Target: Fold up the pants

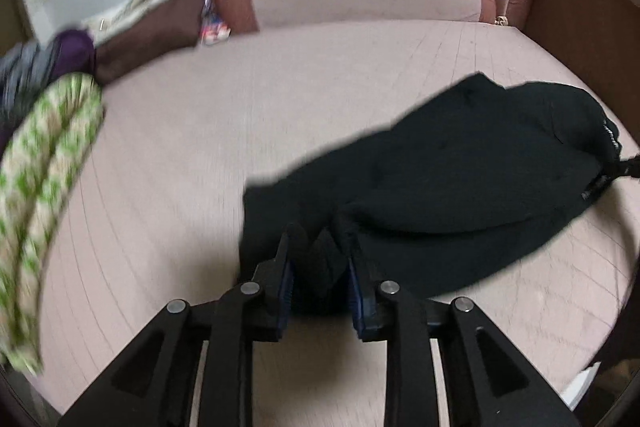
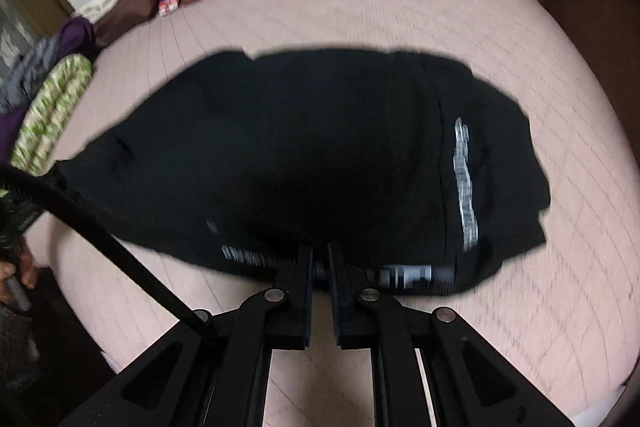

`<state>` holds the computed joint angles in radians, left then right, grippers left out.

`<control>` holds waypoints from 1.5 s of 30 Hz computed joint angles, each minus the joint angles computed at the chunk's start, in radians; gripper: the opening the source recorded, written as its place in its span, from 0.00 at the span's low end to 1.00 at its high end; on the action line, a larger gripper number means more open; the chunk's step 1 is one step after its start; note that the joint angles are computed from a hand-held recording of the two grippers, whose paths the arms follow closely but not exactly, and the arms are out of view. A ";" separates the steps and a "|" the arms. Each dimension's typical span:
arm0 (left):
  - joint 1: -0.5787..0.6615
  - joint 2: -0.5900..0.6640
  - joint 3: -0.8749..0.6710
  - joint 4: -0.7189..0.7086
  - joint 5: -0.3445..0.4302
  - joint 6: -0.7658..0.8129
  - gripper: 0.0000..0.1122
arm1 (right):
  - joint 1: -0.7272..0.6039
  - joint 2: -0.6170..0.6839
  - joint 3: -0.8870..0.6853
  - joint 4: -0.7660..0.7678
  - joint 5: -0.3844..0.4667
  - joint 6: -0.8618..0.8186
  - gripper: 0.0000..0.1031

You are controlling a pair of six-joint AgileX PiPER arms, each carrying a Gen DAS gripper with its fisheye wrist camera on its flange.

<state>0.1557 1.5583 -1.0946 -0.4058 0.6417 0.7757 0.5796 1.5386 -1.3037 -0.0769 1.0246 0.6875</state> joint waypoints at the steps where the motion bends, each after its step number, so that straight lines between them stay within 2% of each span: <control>1: 0.042 -0.025 0.021 -0.057 0.031 0.045 0.25 | 0.021 -0.005 0.013 -0.016 0.014 0.021 0.08; 2: 0.077 -0.046 0.034 -0.094 0.055 0.073 0.28 | 0.036 -0.010 0.021 -0.025 0.023 0.035 0.08; 4: 0.139 -0.072 0.039 -0.146 0.092 0.105 0.46 | 0.063 -0.024 0.035 -0.047 0.046 0.064 0.12; 7: 0.249 -0.060 -0.013 -0.226 0.181 0.102 0.57 | 0.083 -0.065 0.049 -0.076 0.066 0.110 0.30; 8: 0.277 -0.035 -0.047 -0.249 0.220 0.084 0.58 | 0.089 -0.080 0.048 -0.086 0.064 0.129 0.35; 10: 0.311 0.022 -0.109 -0.283 0.295 0.035 0.61 | 0.096 -0.107 0.053 -0.111 0.058 0.164 0.38; 12: 0.302 0.116 -0.211 -0.266 0.376 -0.095 0.62 | 0.095 -0.126 0.045 -0.142 0.045 0.209 0.38; 14: 0.273 0.183 -0.271 -0.259 0.410 -0.157 0.62 | 0.086 -0.138 0.046 -0.177 0.045 0.246 0.38; 17: 0.175 0.251 -0.334 -0.167 0.379 -0.251 0.62 | 0.068 -0.159 0.064 -0.226 0.047 0.324 0.38; 18: 0.139 0.269 -0.350 -0.133 0.373 -0.261 0.58 | 0.052 -0.161 0.068 -0.230 0.039 0.344 0.38; 19: 0.107 0.281 -0.364 -0.093 0.368 -0.276 0.40 | 0.035 -0.168 0.077 -0.232 0.031 0.369 0.39; 21: 0.027 0.286 -0.373 0.053 0.325 -0.351 0.17 | -0.034 -0.219 0.135 -0.219 0.010 0.412 0.39; 24: 0.004 0.301 -0.421 0.078 0.331 -0.374 0.15 | -0.163 -0.263 0.197 -0.152 -0.043 0.381 0.43; 26: 0.005 0.327 -0.480 0.085 0.345 -0.400 0.15 | -0.215 -0.259 0.197 -0.122 -0.062 0.338 0.51; 30: -0.006 0.374 -0.578 0.125 0.357 -0.462 0.15 | -0.237 -0.141 0.113 -0.153 -0.067 0.316 0.56; 31: -0.005 0.388 -0.594 0.133 0.360 -0.471 0.15 | -0.242 -0.103 0.085 -0.152 -0.060 0.305 0.55; 32: -0.003 0.409 -0.618 0.143 0.367 -0.485 0.15 | -0.244 -0.070 0.054 -0.150 -0.052 0.294 0.36; 34: 0.001 0.419 -0.623 0.146 0.372 -0.491 0.15 | -0.240 -0.054 0.028 -0.151 -0.035 0.282 0.11; 37: 0.014 0.400 -0.598 0.119 0.360 -0.462 0.15 | -0.199 -0.085 0.015 -0.203 -0.014 0.339 0.09; 42: 0.027 0.386 -0.590 0.127 0.385 -0.475 0.15 | -0.156 -0.230 0.096 -0.219 0.016 0.449 0.08; 44: 0.016 0.391 -0.583 0.178 0.384 -0.503 0.21 | -0.145 -0.224 0.127 -0.232 0.067 0.463 0.08; 45: 0.007 0.397 -0.578 0.216 0.378 -0.526 0.29 | -0.149 -0.206 0.141 -0.236 0.084 0.464 0.08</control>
